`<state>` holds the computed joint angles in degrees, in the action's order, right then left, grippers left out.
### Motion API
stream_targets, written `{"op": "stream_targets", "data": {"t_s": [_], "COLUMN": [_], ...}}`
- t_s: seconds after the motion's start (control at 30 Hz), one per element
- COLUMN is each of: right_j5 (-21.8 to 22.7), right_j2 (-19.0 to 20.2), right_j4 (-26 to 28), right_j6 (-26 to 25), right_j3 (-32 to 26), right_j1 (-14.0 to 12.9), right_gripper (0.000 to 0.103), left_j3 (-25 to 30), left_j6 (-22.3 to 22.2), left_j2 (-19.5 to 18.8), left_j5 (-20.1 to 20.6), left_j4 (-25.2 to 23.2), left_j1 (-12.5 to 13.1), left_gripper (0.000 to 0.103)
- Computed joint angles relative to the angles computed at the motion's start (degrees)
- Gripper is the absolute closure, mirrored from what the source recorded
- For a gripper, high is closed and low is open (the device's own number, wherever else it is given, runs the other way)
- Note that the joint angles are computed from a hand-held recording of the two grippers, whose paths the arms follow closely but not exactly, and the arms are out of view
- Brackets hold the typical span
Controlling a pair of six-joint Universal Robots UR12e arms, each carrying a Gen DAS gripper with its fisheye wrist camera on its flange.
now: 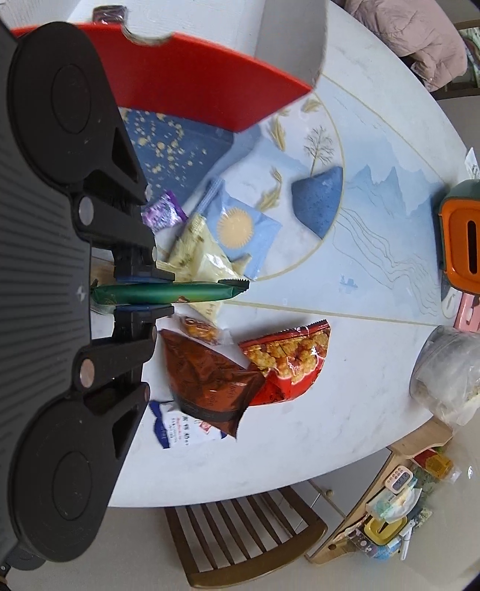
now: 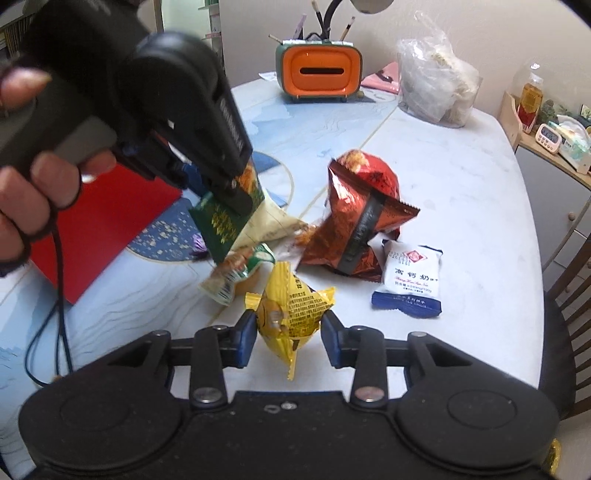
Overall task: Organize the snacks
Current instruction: 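Grasp the yellow candy with the right tool while the left tool grasps the green cracker packet, then carry the green packet and yellow candy with both tools into the white box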
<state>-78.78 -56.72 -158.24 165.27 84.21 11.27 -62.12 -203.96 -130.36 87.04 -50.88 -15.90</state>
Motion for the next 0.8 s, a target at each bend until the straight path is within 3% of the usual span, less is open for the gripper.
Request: {"op": "stream_targets", "data": {"t_s": [0.43, 0.8], "right_j5": [1.3, 2.9], "right_j2": [-3.8, -3.8], "right_j4": [-2.2, -2.7], "right_j6": [0.3, 0.4], "right_j3": [1.9, -0.1], "right_j1": [2.8, 5.8], "right_gripper": [0.068, 0.068], "left_j3": [-11.4, -19.0], "left_j6": [4.0, 4.8], "left_j2": [9.4, 15.9], "left_j5": [-3.5, -4.2], "left_j4": [6.5, 8.9], "left_j1": [2.6, 6.0], "left_gripper": [0.093, 0.093]}}
